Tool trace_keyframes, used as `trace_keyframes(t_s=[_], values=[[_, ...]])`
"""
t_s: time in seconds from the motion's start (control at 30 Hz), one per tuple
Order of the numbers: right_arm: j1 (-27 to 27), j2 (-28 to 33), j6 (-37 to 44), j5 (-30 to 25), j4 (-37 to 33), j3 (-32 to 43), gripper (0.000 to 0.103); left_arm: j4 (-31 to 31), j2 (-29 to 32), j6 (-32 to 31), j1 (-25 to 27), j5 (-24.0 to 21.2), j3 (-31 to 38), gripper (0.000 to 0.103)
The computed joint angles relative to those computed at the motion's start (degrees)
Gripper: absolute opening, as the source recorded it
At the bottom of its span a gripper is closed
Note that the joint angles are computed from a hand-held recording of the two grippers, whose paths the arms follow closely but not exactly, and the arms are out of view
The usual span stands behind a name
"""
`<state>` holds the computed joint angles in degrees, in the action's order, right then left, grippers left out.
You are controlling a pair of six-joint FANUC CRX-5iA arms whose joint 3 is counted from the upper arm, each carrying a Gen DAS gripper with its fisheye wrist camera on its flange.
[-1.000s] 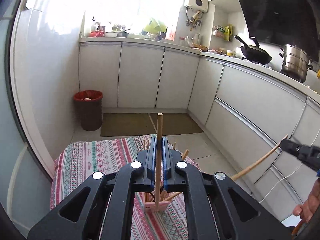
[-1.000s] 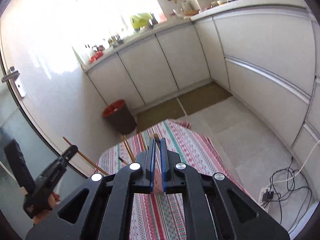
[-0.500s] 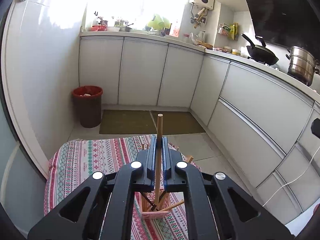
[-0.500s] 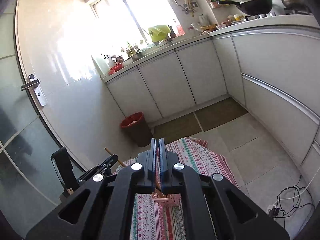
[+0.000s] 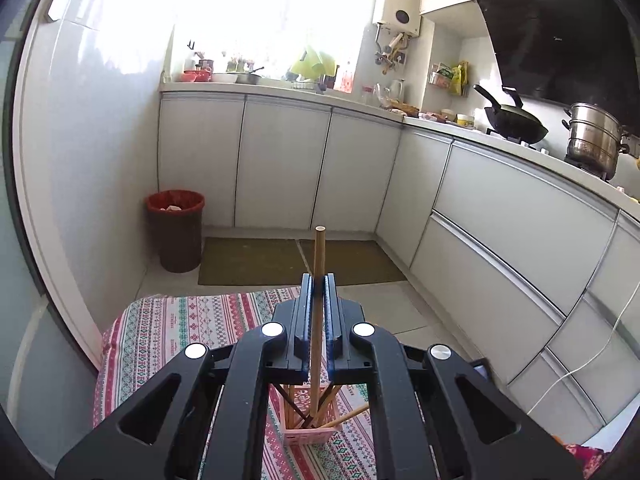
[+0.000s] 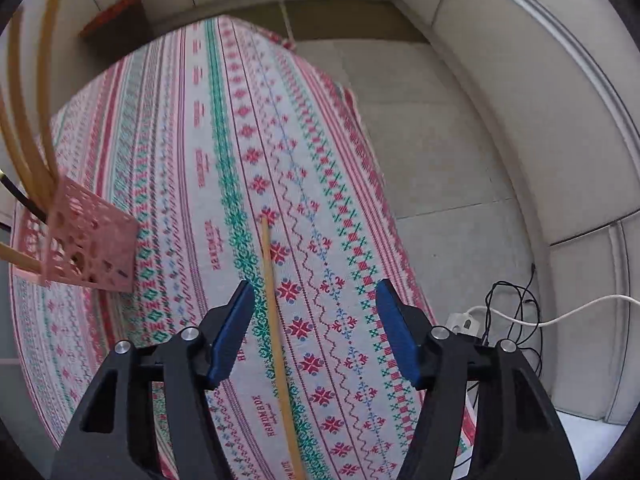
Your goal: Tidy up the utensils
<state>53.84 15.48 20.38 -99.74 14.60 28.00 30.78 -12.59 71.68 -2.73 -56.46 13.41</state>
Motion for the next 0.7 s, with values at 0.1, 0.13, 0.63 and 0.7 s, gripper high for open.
trace_keyframes(t_s=[0.1, 0.13, 0.63, 0.7], values=[[-0.31, 1.69, 3.3, 0.26, -0.65, -0.12, 0.057, 0.31, 0.12, -0.33, 0.37, -0.38, -0.06, 0.005], [-0.48, 2.27, 4.17, 0.07, -1.53, -0.04, 0.043, 0.21, 0.08, -0.3, 0.42, -0.51, -0.04, 0.005], [6.14, -7.4, -5.0, 7.21, 8.85, -2.15, 0.006, 1.19, -1.01, -1.25, 0.73, -0.26, -0.48, 0.005], [8.94, -6.96, -4.54, 5.9, 12.6, 1.47, 0.006, 1.37, -1.26, -1.4, 0.84, -0.12, -0.66, 0.005]])
